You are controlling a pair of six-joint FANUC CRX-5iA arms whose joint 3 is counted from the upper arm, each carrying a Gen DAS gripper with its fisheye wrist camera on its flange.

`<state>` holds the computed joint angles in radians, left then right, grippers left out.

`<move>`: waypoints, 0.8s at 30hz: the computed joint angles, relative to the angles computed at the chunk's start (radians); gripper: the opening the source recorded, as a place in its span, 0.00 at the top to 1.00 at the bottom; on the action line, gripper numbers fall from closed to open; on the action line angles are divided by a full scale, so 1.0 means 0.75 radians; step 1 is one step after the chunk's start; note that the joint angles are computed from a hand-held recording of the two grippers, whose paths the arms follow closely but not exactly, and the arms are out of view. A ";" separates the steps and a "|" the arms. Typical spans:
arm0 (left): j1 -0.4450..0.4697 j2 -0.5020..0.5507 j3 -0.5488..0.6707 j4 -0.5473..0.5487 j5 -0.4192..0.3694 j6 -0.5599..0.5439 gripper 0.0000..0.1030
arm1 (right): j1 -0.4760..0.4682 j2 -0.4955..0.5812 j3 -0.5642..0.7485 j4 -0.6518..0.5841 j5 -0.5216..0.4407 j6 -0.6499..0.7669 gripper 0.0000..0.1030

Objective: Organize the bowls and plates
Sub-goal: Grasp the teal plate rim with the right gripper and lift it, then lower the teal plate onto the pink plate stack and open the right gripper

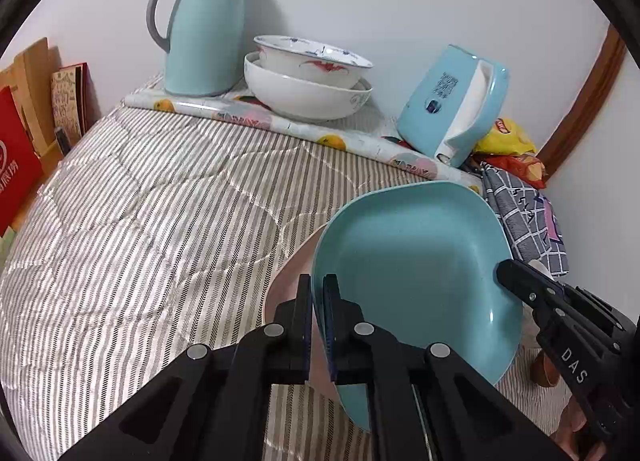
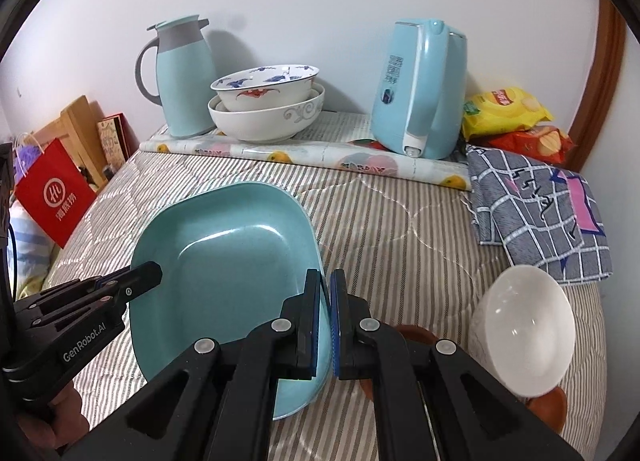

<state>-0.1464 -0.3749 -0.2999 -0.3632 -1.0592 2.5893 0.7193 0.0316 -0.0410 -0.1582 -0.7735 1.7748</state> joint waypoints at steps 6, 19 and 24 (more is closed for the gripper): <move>0.049 0.023 -0.027 0.039 0.028 -0.022 0.94 | -0.004 0.067 0.047 -0.025 -0.014 0.038 0.95; 0.068 0.056 -0.038 0.039 0.007 0.016 0.94 | -0.024 0.170 0.135 -0.116 -0.076 0.153 0.94; 0.065 0.055 -0.036 0.037 -0.001 0.036 0.93 | -0.022 0.196 0.157 -0.119 -0.079 0.173 0.93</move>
